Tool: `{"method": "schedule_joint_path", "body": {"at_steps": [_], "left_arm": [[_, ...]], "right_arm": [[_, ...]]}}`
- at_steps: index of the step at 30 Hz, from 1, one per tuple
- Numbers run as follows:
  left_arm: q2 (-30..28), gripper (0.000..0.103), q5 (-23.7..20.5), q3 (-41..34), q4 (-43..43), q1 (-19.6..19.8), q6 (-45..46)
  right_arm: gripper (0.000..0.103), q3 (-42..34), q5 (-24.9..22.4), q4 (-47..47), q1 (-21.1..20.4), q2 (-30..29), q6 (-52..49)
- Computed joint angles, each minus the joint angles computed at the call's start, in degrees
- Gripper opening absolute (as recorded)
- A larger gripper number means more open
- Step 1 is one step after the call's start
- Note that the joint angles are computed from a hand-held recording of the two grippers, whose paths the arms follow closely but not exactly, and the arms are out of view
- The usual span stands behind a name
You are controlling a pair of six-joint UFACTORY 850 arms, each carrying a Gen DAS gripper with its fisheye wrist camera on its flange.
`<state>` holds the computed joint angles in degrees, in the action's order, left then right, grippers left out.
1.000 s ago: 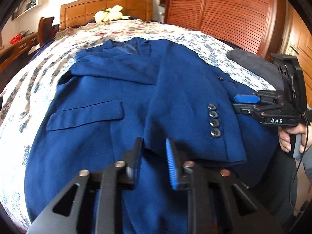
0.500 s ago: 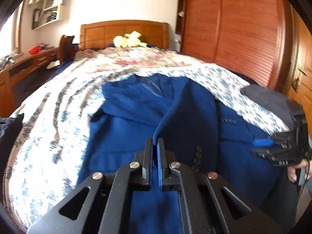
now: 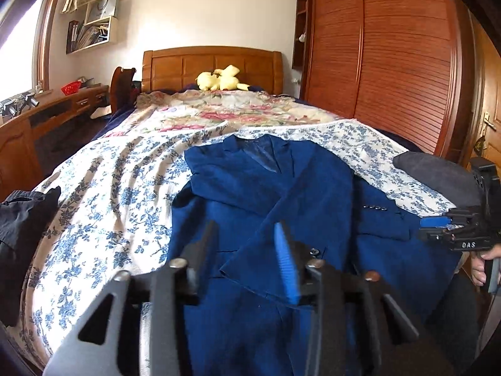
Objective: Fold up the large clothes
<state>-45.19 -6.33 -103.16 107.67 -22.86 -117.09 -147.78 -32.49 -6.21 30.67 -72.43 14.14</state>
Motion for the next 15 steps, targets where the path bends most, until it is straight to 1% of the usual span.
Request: {"method": "schedule_joint_path", "body": {"at_steps": [1, 2, 4, 6, 7, 11, 13, 15], "left_arm": [[0.65, 0.042, -0.90, 1.10, 3.78, 0.01, -3.60], [1.02, 0.042, -1.55, 1.76, 5.16, 0.05, -4.80], [1.63, 0.048, -1.45, 2.61, 3.85, 0.31, -3.08], [2.26, 0.053, -1.72, 3.89, 6.03, 0.54, -5.34], [2.61, 0.054, -1.88, 4.60, 6.71, 0.68, -6.00], [3.28, 0.055, -2.30, 6.15, 1.88, 1.03, -1.18], [3.45, 0.055, -3.00, 6.78, -2.74, 1.12, 3.60], [3.95, 0.055, -3.48, 7.97, -2.15, 1.18, 3.35]], "right_arm": [[0.044, 0.12, 0.17, -1.18, 0.14, 0.16, 0.80], [0.044, 0.85, 0.64, -2.04, 0.18, 0.63, 1.34], [0.045, 2.73, 1.72, -3.32, 0.26, 1.72, 2.29], [0.046, 4.53, 2.73, -4.70, 0.39, 2.73, 3.51], [0.047, 5.81, 3.36, -5.30, 0.41, 3.44, 4.01], [0.054, 8.06, 3.89, -7.46, 0.22, 4.54, 6.01], [0.058, 8.71, 3.32, -8.45, 0.00, 4.68, 6.88], [0.059, 9.79, 2.83, -10.26, -0.24, 5.09, 8.60]]}}
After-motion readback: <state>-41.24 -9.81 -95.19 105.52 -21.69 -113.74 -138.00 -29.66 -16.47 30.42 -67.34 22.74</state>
